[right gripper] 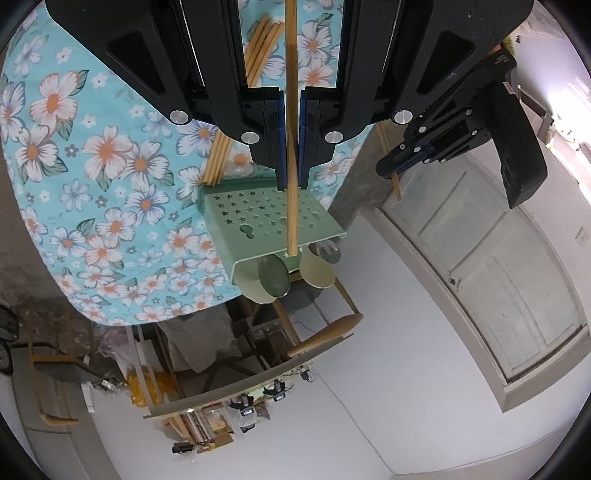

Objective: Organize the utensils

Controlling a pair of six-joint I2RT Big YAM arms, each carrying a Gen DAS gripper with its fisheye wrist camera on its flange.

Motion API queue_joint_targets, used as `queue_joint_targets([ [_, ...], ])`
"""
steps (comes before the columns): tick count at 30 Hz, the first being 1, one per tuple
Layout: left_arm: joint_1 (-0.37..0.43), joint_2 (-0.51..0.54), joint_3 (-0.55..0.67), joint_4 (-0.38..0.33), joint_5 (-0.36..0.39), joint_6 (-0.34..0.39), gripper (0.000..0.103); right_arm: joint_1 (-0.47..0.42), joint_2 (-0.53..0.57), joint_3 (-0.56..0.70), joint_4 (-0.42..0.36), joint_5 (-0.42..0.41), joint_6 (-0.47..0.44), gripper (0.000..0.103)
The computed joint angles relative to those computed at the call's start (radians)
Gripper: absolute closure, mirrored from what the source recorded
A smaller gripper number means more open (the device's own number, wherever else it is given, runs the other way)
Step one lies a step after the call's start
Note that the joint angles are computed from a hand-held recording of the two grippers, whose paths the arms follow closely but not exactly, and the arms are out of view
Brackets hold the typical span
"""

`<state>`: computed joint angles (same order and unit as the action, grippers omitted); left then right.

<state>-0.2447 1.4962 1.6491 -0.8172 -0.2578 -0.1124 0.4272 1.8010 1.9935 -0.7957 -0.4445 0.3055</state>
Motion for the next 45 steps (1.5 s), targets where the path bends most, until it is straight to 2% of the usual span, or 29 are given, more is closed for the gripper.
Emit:
queue_joint_targets([
  [22, -0.002, -0.013, 0.001, 0.003, -0.018, 0.012, 0.097, 0.007, -0.007, -0.001, 0.004, 0.0, -0.009, 0.099],
  [28, 0.002, -0.014, 0.005, 0.004, -0.003, 0.005, 0.097, 0.008, -0.008, -0.001, 0.003, 0.001, -0.009, 0.099],
  [33, 0.055, -0.028, 0.031, 0.038, 0.128, -0.059, 0.097, 0.008, -0.008, -0.002, 0.004, 0.0, -0.008, 0.099],
  [37, 0.105, -0.025, 0.087, 0.093, 0.213, -0.118, 0.097, 0.003, -0.011, -0.005, 0.004, -0.008, -0.006, 0.099],
  [41, 0.135, 0.01, 0.173, 0.122, 0.235, -0.151, 0.098, -0.004, -0.006, -0.004, 0.004, -0.018, 0.0, 0.099],
  [45, 0.159, 0.066, 0.277, 0.115, 0.279, -0.187, 0.098, -0.016, 0.007, 0.002, 0.003, -0.028, 0.006, 0.099],
])
